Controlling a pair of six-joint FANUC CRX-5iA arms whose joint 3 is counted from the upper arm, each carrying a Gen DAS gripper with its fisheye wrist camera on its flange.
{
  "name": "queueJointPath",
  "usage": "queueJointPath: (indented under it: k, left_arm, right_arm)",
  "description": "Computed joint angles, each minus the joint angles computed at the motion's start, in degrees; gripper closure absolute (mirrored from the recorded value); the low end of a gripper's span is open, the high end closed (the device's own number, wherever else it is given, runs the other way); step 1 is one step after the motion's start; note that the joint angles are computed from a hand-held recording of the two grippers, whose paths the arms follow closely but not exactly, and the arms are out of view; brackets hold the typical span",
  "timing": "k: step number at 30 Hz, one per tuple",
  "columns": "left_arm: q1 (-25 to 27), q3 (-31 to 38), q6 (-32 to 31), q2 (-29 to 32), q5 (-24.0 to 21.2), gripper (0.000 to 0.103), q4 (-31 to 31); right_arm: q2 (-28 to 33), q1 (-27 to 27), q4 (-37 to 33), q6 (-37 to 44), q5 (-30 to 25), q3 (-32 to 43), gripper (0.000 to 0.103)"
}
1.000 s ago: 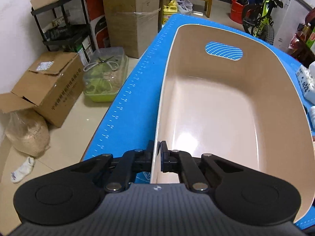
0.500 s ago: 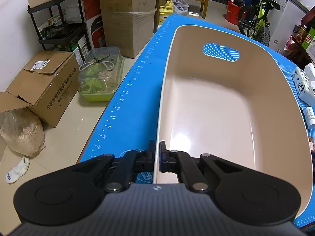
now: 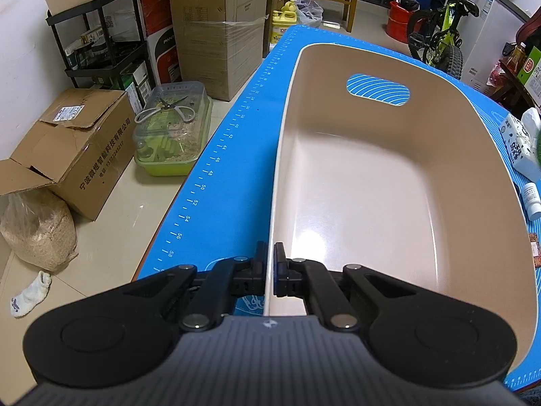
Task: Organize rigid objects
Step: 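Carry the green tin into the basket and open the right tool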
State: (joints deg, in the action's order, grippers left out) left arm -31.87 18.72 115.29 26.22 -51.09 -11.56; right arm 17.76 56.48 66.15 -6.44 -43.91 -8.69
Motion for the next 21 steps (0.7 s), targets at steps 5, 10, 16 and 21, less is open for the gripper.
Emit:
queueJointPath:
  k: [5, 10, 16, 21]
  left_arm:
    - [-0.01, 0.01, 0.02, 0.01, 0.0, 0.098, 0.0]
    - [0.11, -0.13, -0.34, -0.01, 0.12, 0.099, 0.32]
    - [0.03, 0.0, -0.24, 0.04, 0.01, 0.099, 0.16]
    - [0.01, 0.02, -0.36, 0.04, -0.03, 0.099, 0.12]
  right_arm:
    - [5.28, 0.13, -7.09, 9.6, 1.59, 7.45, 0.075]
    - [11.8, 1.05, -18.57, 20.9, -1.98, 17.2, 0.075]
    - [17.13, 1.53, -29.75, 32.02, -8.17, 25.86, 0.075]
    - [20.82, 1.49, -36.34, 38.97, -13.66, 32.13, 0.075]
